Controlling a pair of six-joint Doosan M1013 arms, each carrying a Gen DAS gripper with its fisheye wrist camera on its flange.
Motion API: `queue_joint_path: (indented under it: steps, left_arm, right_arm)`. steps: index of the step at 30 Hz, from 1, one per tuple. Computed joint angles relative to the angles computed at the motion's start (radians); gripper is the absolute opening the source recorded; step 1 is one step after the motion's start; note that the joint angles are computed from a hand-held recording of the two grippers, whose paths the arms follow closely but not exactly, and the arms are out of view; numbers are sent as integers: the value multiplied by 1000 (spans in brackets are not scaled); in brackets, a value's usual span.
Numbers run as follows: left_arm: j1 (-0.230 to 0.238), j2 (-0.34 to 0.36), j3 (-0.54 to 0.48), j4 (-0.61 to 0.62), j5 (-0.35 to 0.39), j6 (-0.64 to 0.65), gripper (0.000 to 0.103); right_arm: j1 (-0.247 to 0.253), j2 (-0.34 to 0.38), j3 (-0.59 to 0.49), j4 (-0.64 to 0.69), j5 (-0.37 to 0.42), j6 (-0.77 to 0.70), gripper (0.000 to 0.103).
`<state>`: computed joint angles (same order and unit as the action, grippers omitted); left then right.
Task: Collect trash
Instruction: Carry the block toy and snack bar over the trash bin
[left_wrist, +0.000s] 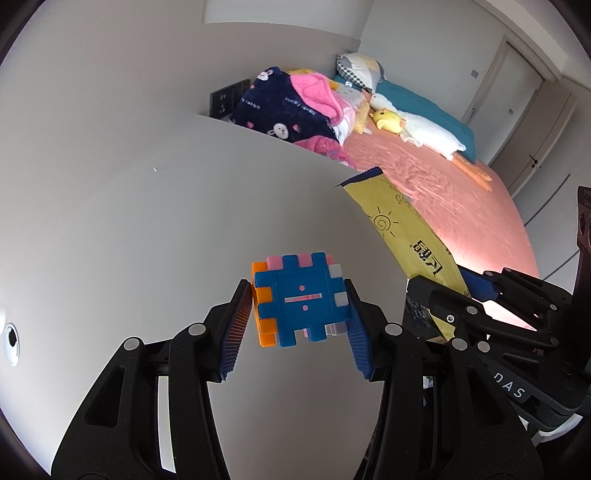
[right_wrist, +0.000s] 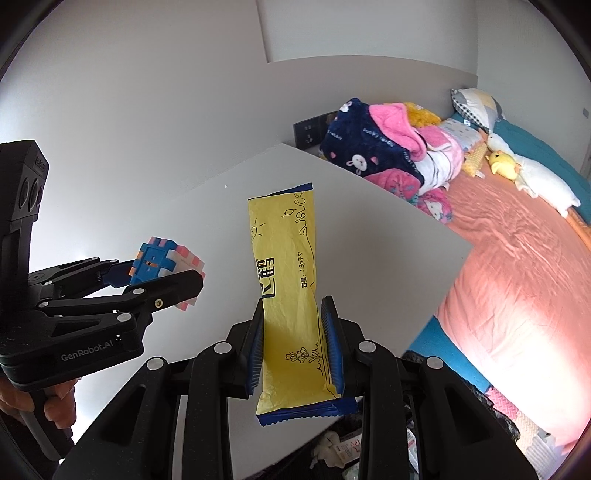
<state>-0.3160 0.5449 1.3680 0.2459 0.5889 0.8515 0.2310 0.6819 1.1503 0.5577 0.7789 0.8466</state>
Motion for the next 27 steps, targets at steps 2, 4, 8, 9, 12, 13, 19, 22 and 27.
queue_joint_path:
  steps: [2,4,8,9,12,13,19,22,27]
  left_arm:
    - [-6,4,-8,-11,1,21,48]
    - [-12,8,-15,-18,2,38,48]
    - [-23,16,-30,-46,0,86,48]
    - [-26,17,-33,-55,0,99,48]
    - [-33,26,-48,-80,2,139,48]
    - [-34,31,-54,-89,4,153,48]
    - [-49,45,-79,-122,10,208,48]
    - [-57,51,-91,-138,16,231,48]
    - [-65,62,-111,-159,29,270,48]
  right_arm:
    - [-8,-9,12,1,-6,9,30]
    - [-15,-19,29,6,-15,10,30]
    - [-28,-37,60,1,-42,19,30]
    - [-31,-41,65,2,-47,22,30]
    - [-43,-51,81,4,-58,34,30]
    - [-47,-56,89,2,-63,39,30]
    - [-69,-68,107,-11,-82,68,30]
    - [-80,-73,116,-16,-93,84,30]
    - [-98,-81,132,-25,-111,112,30]
